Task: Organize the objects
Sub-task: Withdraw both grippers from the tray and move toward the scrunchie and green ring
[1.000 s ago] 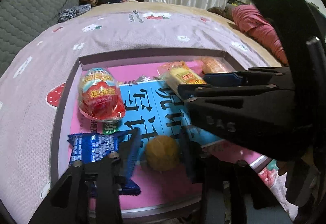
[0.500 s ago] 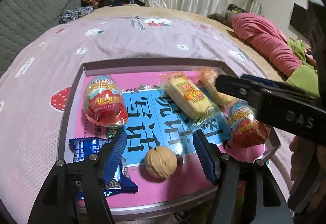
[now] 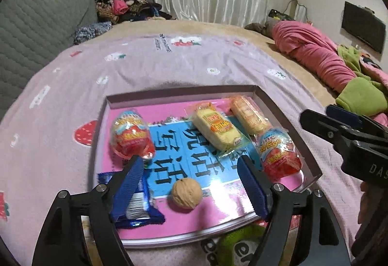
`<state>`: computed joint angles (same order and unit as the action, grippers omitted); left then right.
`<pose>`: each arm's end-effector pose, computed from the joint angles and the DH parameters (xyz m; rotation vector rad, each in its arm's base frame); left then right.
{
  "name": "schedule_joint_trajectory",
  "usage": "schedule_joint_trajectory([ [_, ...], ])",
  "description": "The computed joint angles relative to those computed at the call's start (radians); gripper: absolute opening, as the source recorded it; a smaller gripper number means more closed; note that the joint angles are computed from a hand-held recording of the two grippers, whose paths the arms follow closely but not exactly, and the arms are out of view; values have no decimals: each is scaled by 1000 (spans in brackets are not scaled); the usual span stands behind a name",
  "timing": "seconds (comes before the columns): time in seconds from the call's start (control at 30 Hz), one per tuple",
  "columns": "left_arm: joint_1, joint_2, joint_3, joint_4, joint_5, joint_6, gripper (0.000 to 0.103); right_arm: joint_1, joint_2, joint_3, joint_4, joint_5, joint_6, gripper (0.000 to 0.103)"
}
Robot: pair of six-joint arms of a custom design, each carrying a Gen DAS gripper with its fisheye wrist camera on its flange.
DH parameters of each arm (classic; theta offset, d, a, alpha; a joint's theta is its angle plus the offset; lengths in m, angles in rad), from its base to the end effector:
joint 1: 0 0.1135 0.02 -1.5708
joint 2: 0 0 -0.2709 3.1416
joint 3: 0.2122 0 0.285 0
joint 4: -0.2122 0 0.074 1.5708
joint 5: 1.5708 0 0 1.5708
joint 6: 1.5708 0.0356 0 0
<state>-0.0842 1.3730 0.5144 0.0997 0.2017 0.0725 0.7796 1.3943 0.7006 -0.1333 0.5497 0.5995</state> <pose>0.2717 -0.0301 0.1325 0.2823 2.3056 -0.2407 0.2234 0.1946 0.1714 0.0439 2.2496 0.0684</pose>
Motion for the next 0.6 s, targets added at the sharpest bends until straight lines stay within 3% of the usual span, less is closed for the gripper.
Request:
schedule_joint_trajectory([
  [0.2,22,-185,-48,-53,-46,5,86,122,-78,-43,-41,139,105,89],
  [0.37,102,-320,-53,-161,62,22,101,222,-133,-64,-115,167,222,90],
  [0.6,197,-482,-59,-334,131,49,102,406,-151,31,-462,279,434,91],
])
